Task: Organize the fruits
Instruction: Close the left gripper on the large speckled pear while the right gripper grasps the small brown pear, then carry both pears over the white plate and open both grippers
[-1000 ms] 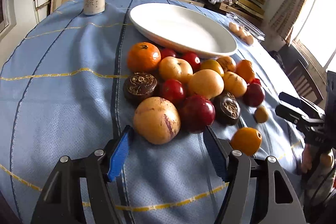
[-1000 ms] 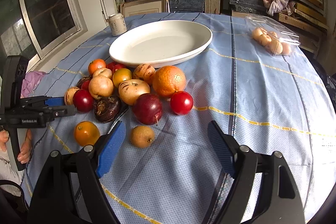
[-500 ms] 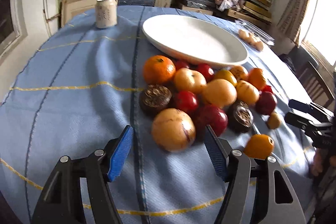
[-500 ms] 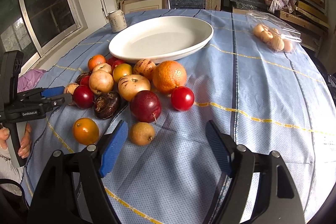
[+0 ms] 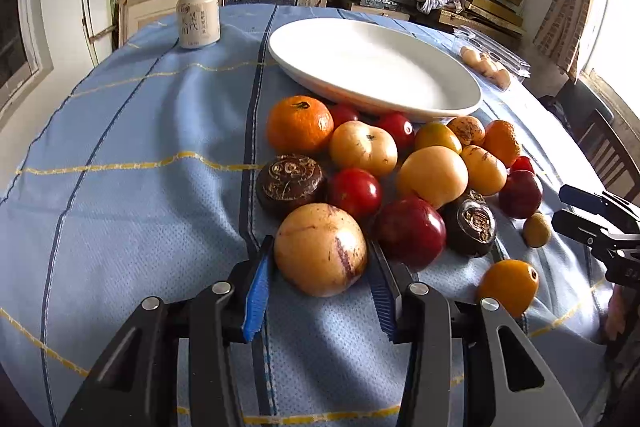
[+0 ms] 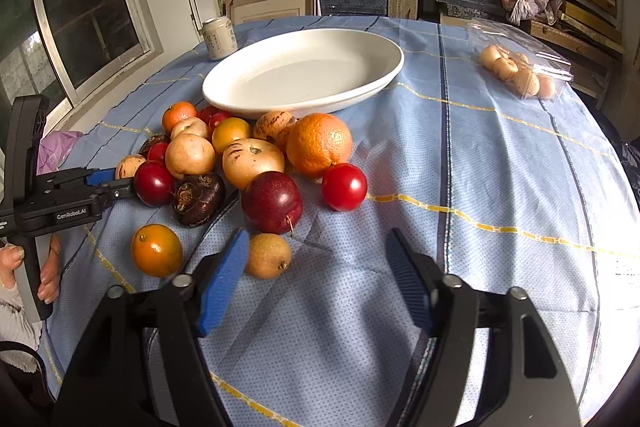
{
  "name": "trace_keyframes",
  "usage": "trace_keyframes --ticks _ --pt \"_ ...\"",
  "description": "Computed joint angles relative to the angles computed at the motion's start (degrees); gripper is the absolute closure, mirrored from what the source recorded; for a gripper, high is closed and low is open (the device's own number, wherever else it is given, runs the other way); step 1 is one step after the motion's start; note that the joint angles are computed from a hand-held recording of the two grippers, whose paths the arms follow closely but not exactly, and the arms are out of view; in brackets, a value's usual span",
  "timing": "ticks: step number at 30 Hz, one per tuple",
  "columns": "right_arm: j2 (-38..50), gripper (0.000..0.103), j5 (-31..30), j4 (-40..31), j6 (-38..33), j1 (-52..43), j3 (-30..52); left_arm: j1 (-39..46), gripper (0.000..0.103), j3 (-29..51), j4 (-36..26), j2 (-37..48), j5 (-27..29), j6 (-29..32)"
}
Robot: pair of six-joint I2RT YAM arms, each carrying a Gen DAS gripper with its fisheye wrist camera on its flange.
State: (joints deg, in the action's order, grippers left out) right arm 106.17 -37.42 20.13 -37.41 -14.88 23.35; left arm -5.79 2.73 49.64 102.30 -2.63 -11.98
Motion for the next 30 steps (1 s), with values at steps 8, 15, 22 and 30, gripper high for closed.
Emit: trace_keyframes --ticks 8,15,22,30 --pt "0.6 0.053 1.0 -3.5 -0.8 0.5 2.2 -0.6 0.058 -1.2 1.7 0.4 -0.5 0.0" --pt "-3.6 0.054 -0.7 -11.3 -6.9 2.5 1.3 -0.5 0.058 -1.4 2.3 0.7 -0.3 -0.1" --pt "0.2 0.066 2.5 -2.6 -3.7 6.1 -0.9 -0.9 0.058 -1.5 2.4 0.9 -1.0 0.0" --pt "2.1 0.074 2.0 0.2 -4.6 6.1 -1.6 -0.7 0.059 -2.5 4.8 1.1 -0.5 0.5"
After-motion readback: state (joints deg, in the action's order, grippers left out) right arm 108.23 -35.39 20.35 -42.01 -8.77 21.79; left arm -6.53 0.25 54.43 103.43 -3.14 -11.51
